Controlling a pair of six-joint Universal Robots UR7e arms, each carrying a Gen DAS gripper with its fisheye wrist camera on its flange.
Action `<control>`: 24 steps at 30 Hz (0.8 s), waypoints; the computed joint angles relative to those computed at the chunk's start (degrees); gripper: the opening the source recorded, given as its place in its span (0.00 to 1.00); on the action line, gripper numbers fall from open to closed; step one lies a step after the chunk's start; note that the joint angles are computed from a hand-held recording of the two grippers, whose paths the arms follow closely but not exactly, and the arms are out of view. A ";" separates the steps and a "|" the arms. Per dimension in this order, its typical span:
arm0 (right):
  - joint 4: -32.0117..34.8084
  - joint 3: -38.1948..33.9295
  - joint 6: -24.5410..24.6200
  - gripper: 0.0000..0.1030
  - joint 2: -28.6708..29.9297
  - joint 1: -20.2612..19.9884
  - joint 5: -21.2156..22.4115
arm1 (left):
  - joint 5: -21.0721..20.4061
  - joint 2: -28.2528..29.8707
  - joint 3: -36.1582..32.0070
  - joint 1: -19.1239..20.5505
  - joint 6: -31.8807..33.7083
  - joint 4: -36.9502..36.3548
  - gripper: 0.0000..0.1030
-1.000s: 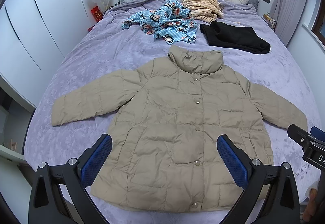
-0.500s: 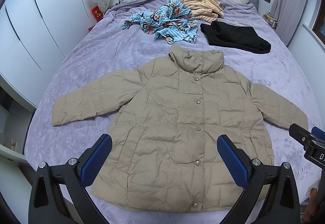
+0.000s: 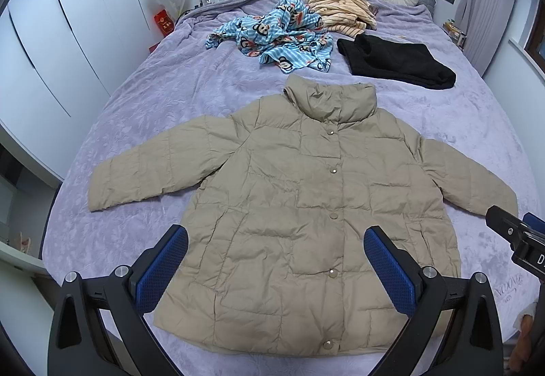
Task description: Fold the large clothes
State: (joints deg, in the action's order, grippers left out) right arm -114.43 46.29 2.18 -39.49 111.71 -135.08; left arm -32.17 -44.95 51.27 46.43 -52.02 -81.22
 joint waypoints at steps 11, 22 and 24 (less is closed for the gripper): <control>0.13 -0.10 0.14 1.00 0.05 -0.04 0.05 | 0.00 -1.14 1.64 0.17 0.01 -0.68 1.00; 0.44 -0.39 0.22 1.00 0.08 -0.12 0.23 | -0.06 -1.16 1.67 0.16 -0.16 -0.53 1.00; 0.14 0.16 0.29 1.00 -0.08 -0.12 0.23 | -0.08 -1.08 1.53 0.16 -0.11 -0.49 1.00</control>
State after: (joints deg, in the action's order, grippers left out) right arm -114.29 46.46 2.48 -39.57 111.59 -134.85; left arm -32.25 -46.02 52.79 46.59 -52.13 -81.70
